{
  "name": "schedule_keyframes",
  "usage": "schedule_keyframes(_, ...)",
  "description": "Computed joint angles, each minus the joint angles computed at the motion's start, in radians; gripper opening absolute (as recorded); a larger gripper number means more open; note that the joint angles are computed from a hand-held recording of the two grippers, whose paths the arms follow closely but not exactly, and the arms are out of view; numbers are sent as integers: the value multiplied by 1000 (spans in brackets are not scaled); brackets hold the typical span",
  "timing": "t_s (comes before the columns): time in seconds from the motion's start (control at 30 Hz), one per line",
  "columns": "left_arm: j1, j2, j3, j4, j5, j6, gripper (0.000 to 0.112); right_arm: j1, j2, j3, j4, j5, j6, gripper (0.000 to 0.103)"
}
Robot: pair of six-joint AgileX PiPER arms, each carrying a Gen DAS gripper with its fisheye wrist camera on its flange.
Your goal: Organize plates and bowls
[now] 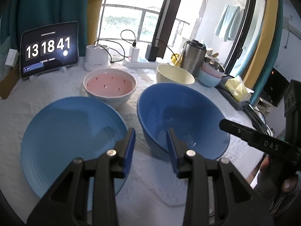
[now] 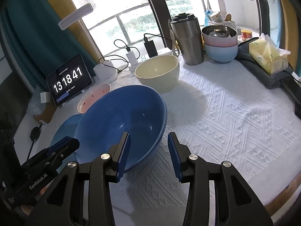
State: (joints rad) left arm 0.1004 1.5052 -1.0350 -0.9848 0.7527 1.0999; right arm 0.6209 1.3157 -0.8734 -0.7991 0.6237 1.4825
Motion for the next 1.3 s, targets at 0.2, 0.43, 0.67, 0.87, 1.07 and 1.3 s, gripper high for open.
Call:
schedule_keyframes(0.2,13,12,-17,-10,4,-6,43,-6,17,-25,12,5,-25,43)
schedule_keyframes(0.43,32,38,-50,-14,7,-18,44,-18,41,-64,32,19,-64,43)
schedule_keyframes(0.67,54,58,-74,-20,19,-17,44,-27,59,-100,47,37,-87,43)
schedule_keyframes(0.87,70,76,-100,-20,32,-26,44,-23,62,-120,38,76,-80,43)
schedule_keyframes(1.07,77,93,-134,-12,41,-41,44,-21,81,-162,47,93,-105,43)
schedule_keyframes(1.3,85,127,-185,2,54,-63,44,-29,120,-220,76,98,-156,43)
